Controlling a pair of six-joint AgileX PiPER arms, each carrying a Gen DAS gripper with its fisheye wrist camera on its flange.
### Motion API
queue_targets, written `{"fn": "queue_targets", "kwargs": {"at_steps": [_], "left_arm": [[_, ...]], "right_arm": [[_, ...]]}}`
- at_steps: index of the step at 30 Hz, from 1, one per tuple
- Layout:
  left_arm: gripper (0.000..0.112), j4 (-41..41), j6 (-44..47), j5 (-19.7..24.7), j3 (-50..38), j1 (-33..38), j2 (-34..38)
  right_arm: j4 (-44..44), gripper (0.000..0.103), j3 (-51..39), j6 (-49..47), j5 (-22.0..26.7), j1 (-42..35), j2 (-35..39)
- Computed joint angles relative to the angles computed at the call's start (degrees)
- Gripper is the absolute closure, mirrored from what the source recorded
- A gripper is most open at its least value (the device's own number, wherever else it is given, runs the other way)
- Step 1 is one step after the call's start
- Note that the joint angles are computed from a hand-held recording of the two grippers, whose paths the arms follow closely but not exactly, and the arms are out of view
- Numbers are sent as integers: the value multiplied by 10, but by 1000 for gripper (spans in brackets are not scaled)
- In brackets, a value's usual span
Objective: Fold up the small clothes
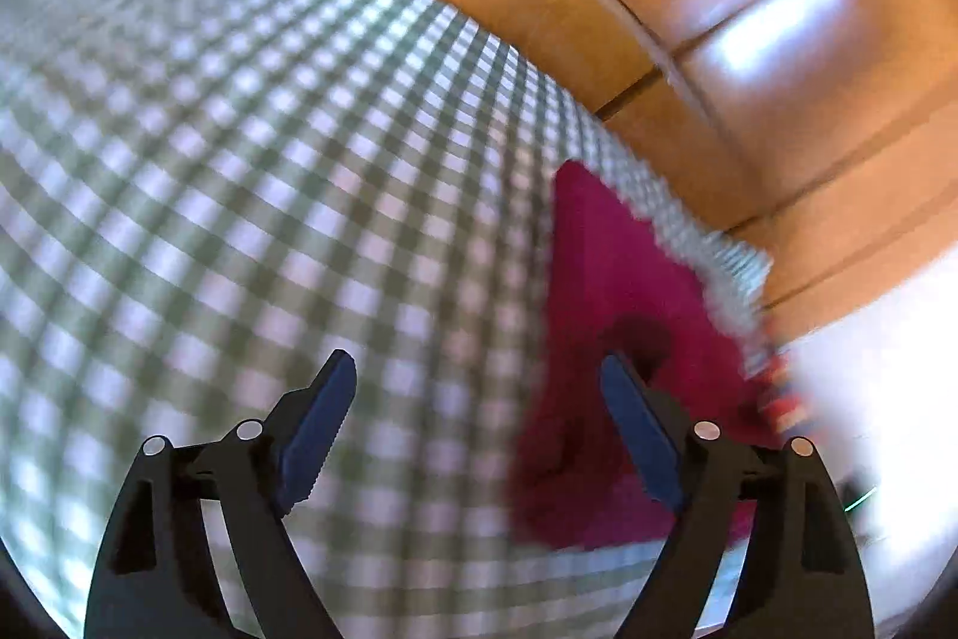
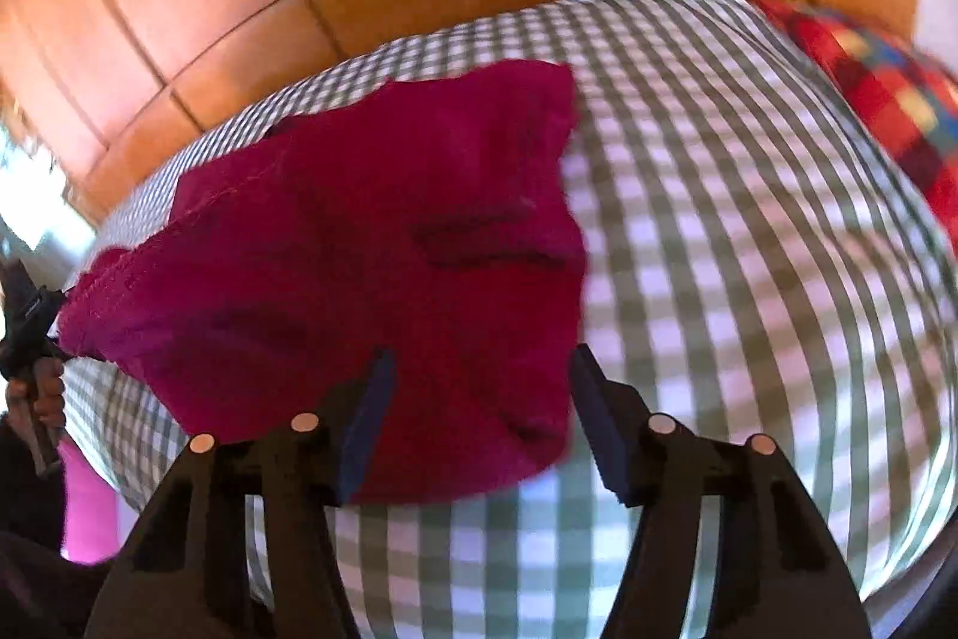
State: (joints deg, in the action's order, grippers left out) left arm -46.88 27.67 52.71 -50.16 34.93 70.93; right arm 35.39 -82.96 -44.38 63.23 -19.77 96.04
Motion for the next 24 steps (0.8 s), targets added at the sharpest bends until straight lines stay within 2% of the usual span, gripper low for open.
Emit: {"fn": "queue_targets", "kwargs": {"at_steps": [2,5,7,9,10,11,12,14,16,18,20,22,24], "left_arm": [[39,84,-16,-47,19,-46,-26],[44,191,-31,-96,68,-124,-81],[47,236,-40,-108,84,-184,-108],[47,219,-11,-106,83,-207,-114],[47,193,14,-92,77,-209,-117],[47,161,39,-84,69,-210,-113],[47,133,52,-82,58,-214,-104],[47,49,98,-54,28,-189,-77],[47,-19,111,-46,-9,-164,-41],[47,-41,79,-60,-41,-160,-11],[47,-57,27,-76,-72,-138,20],[47,-56,-26,-83,-92,-121,45],[47,-35,-50,-80,-94,-108,53]], "right_arm": [[-9,44,-14,5,-20,34,10],[-28,43,-70,34,-34,98,47],[-48,42,-120,61,-26,136,77],[-59,42,-151,74,-16,161,98],[-69,47,-172,82,-3,173,112],[-78,77,-195,90,12,181,125],[-88,93,-205,93,16,189,128],[-89,94,-210,94,3,191,121],[-80,94,-223,106,-7,179,117],[-96,94,-256,154,-27,164,129],[-139,94,-310,249,-34,149,163],[-152,94,-371,320,-7,126,213],[-138,94,-388,328,9,112,238]]}}
